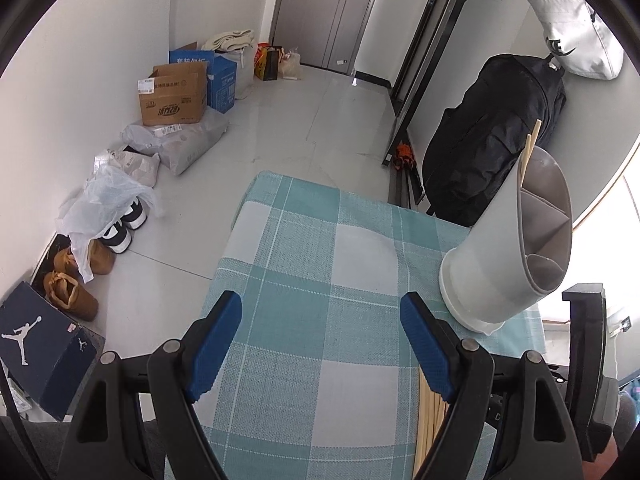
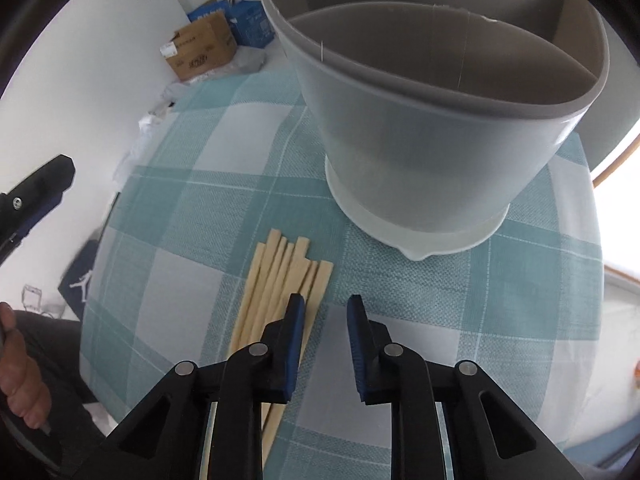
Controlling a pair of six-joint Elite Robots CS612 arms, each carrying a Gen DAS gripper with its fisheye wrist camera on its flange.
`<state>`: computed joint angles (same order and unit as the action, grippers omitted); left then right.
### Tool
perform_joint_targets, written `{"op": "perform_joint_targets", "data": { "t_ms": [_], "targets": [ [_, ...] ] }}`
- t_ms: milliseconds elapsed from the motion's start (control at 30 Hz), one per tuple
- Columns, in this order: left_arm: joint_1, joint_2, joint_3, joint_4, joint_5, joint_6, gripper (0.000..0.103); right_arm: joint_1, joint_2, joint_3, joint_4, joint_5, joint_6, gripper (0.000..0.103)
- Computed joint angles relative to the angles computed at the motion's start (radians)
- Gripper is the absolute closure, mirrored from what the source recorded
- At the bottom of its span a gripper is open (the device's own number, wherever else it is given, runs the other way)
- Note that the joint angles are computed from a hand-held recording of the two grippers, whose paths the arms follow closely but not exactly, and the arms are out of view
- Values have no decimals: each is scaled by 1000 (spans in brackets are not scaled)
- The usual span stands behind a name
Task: Organize utensils
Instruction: 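Return the right tool to the bundle and grasp more chopsticks, then grasp a chopstick with the left tool while the right tool lifts its chopsticks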
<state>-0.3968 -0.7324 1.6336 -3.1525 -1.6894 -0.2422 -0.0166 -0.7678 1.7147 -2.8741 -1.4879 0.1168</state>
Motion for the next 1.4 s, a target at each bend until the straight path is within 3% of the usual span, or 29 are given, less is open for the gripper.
{"op": "perform_joint_targets", "data": {
  "t_ms": [200,433,600,667,900,1133,1233,1400],
  "targets": [
    [4,-1,-6,26,-25,-22,25,-4,-8,9,1,2,5,86],
    [3,-3,-5,24,-19,-15,25,18,8,-29,24,-88,-13,88],
    [4,-3,-8,55,-4,-24,25,21,17,-33,-4,-100,20,88],
    [1,-3,-8,69,15,-21,25,19,20,-33,-19,-91,31,95],
    [-9,-4,-12,125,34,15,25,-5,-16,49,-184,-25,53,98],
    [-28,-7,-12,203,56,96,25,-38,-72,151,-419,46,132,98],
    [-31,-10,-15,265,22,126,25,-62,-88,192,-513,92,176,98],
    [-47,-15,-10,318,29,153,25,-80,-90,215,-618,125,252,98]
  ]
}}
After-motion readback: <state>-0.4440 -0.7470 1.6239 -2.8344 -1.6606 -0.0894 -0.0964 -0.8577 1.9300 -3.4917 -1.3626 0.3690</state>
